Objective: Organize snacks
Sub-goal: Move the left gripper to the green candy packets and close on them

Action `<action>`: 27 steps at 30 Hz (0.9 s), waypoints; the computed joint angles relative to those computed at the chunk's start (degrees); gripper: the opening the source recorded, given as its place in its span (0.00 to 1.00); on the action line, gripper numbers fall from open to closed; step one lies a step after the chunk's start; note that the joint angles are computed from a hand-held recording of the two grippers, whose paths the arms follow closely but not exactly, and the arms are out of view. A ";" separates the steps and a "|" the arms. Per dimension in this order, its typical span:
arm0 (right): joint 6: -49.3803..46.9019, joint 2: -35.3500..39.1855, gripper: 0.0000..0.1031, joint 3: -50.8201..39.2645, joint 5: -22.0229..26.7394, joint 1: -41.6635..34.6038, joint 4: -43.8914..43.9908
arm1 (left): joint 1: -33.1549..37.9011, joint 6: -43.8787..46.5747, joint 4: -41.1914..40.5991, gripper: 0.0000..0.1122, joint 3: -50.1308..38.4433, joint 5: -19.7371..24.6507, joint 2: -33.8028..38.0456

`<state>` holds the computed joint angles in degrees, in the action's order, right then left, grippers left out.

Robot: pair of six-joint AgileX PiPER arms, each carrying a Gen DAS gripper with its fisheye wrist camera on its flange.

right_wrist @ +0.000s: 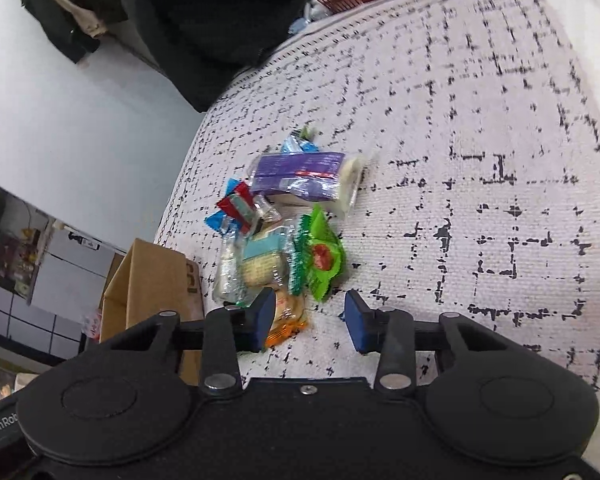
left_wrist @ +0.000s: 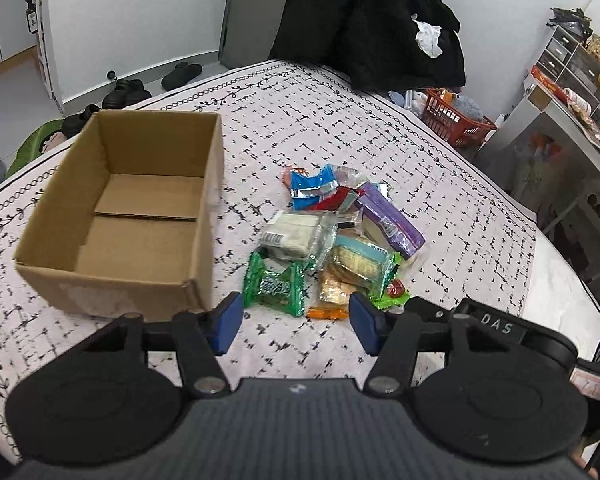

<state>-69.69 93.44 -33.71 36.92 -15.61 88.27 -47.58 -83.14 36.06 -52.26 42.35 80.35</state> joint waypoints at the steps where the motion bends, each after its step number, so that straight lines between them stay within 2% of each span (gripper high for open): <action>1: -0.53 1.08 0.38 -0.26 0.75 -0.63 0.44 | 0.15 -0.49 0.30 0.50 -0.26 -0.45 0.97; 7: -4.51 6.23 0.38 -1.85 2.06 -2.20 4.22 | 1.17 -2.21 1.81 0.46 -1.84 -1.92 6.14; 18: -9.57 12.52 0.35 -3.59 6.14 -3.32 7.82 | 1.76 -7.83 6.60 0.46 -7.44 1.09 17.32; 27: -9.93 15.01 0.31 -5.11 8.40 -3.89 8.45 | 2.90 -8.99 6.70 0.46 -9.84 1.06 23.30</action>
<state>-79.62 108.45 -38.81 45.32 -19.50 96.72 -44.68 -92.12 42.76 -62.10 43.40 103.65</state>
